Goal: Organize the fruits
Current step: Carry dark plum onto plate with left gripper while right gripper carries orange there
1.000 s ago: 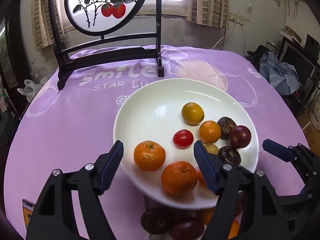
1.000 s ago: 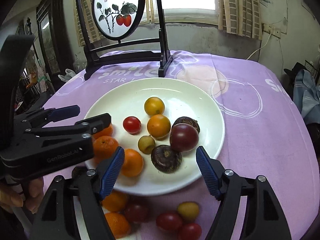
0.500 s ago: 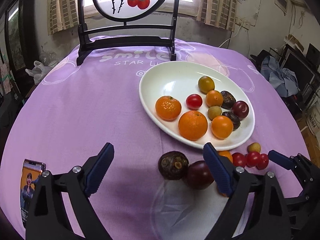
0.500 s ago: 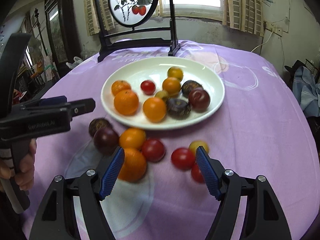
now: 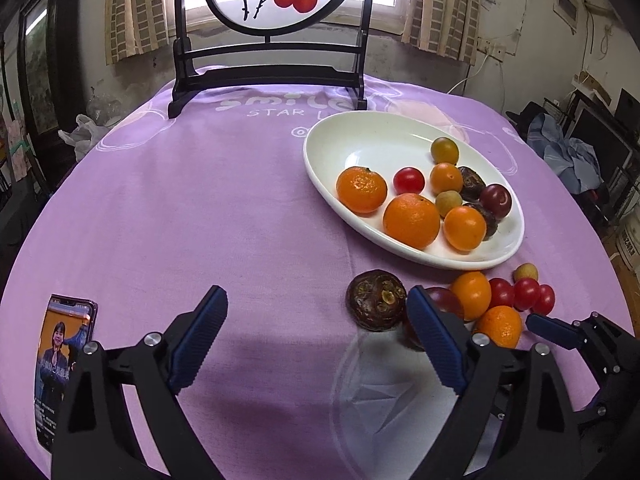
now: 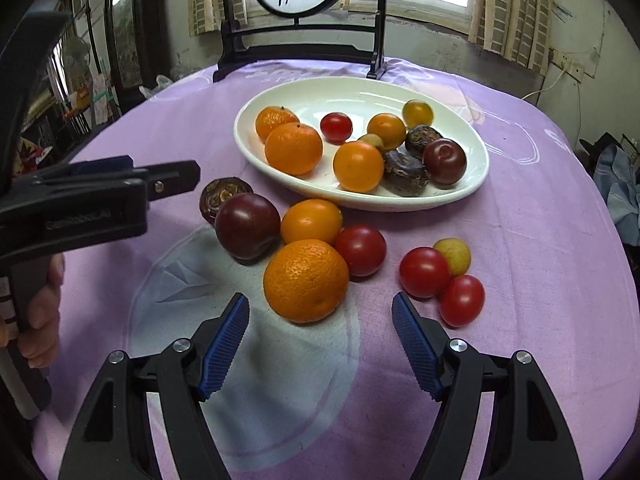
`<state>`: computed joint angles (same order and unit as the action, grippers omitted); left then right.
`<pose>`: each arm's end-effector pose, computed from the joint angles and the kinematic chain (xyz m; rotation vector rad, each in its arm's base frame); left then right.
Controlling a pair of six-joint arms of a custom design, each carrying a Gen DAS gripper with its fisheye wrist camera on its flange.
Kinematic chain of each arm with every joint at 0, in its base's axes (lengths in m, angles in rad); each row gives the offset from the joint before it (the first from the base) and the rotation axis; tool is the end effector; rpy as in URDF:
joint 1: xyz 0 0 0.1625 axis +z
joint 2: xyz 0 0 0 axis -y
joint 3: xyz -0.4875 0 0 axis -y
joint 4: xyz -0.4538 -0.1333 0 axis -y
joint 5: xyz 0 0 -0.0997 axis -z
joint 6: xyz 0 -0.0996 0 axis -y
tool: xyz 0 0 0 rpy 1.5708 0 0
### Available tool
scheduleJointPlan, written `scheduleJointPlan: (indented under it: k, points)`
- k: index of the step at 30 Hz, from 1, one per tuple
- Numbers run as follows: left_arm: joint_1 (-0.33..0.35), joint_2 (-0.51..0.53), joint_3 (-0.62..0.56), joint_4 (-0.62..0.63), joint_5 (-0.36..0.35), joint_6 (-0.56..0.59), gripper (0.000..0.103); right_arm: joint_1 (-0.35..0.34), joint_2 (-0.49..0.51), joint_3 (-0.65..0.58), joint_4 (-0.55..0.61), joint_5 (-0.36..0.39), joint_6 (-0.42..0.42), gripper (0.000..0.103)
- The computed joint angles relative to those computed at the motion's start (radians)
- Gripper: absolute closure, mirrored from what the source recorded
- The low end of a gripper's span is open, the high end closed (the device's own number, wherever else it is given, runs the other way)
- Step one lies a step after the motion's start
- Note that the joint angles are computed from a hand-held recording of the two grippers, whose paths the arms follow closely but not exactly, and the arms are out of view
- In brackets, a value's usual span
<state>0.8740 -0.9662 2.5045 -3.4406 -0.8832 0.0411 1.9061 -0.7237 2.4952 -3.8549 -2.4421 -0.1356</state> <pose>-0.1132 -0.4414 0.0697 0.7647 2.3945 -0.6867 0.1833 -0.3525 0.0336 0.2564 -2.2379 0.6868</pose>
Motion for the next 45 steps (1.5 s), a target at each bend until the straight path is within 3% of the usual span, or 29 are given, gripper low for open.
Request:
scheduleJointPlan:
  k: [2,6,7,23,26,29,33,36,45]
  points:
    - [0.006,0.000,-0.005,0.016,0.002,-0.005,0.014,-0.004,-0.002,-0.013,0.032,0.007,0.002,0.030]
    - [0.014,0.002,-0.012,0.020,-0.002,-0.003,0.014,-0.018,0.002,-0.022,0.037,0.023,0.000,0.058]
    - [0.015,0.005,-0.014,0.020,-0.001,-0.002,0.014,-0.023,-0.001,-0.012,0.020,0.044,-0.001,0.060]
    - [-0.006,-0.001,0.005,0.103,-0.093,0.020,0.014,-0.034,-0.097,0.084,-0.092,0.044,0.016,0.061]
    - [-0.008,0.010,0.002,0.127,-0.101,0.024,0.024,-0.035,-0.104,0.090,-0.111,0.042,0.011,0.061]
    - [-0.009,0.009,0.005,0.140,-0.114,0.019,0.026,-0.034,-0.101,0.089,-0.118,0.034,0.007,0.061]
    - [-0.008,0.007,0.005,0.177,-0.157,0.022,0.042,-0.027,-0.099,0.088,-0.128,0.024,-0.006,0.061]
    - [-0.009,0.015,0.004,0.199,-0.191,0.030,0.048,-0.019,-0.102,0.092,-0.139,0.023,-0.012,0.061]
    - [-0.020,0.070,-0.027,0.179,-0.169,0.015,0.048,-0.012,-0.117,0.102,-0.133,0.053,-0.008,0.061]
